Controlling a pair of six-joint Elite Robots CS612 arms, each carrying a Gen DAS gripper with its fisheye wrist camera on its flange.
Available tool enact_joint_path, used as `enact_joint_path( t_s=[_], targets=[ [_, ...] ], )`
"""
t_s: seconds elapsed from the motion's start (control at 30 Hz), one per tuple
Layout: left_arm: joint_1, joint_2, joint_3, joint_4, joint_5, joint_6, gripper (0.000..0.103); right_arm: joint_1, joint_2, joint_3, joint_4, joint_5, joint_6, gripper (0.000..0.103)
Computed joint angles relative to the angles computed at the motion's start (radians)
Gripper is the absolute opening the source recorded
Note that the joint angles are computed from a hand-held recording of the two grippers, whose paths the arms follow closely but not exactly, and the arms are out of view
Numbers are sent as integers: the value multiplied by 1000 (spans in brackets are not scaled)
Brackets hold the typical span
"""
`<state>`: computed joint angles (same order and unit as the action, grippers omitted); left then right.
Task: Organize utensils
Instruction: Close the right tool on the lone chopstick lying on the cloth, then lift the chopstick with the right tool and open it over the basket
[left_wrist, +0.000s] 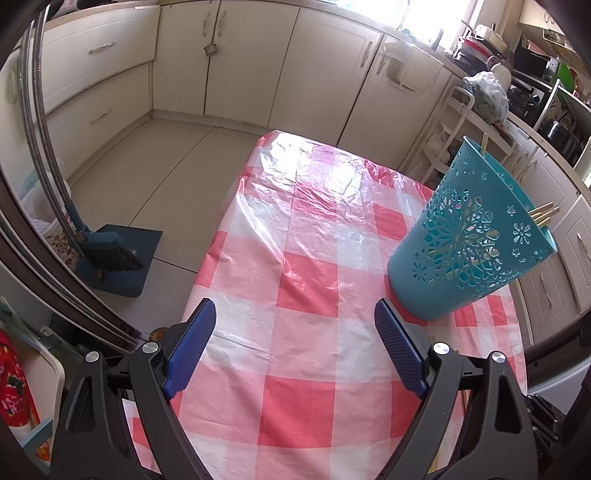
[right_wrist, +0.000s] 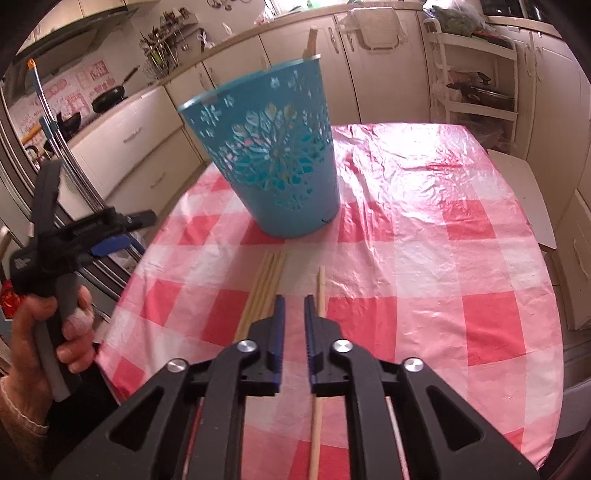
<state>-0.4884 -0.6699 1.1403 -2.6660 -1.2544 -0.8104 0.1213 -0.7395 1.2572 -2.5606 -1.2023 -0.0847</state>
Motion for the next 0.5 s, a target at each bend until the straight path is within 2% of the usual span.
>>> enact_joint_path(
  t_s=[0.03,0.2,0.37,0.43,0.47,0.5],
  targets=[
    [0,0,0,0,0,0,84,7,5,-6,11,-38,-20,20],
    [0,1,-2,7,-1,-1,84,23,31,-39,80,-127,-75,22],
    [-1,4,-8,16,0,3,84,38,28,-22,28,-196,-136,23],
    [0,4,-6,12,-2,0,84,39,24,-15,24,-189,-143,15],
    [0,3,-4,9,-2,0,84,38,24,-14,24,-186,-145,8],
    [0,2,-2,7,-2,-1,84,38,22,-11,22,-184,-144,6]
  ],
)
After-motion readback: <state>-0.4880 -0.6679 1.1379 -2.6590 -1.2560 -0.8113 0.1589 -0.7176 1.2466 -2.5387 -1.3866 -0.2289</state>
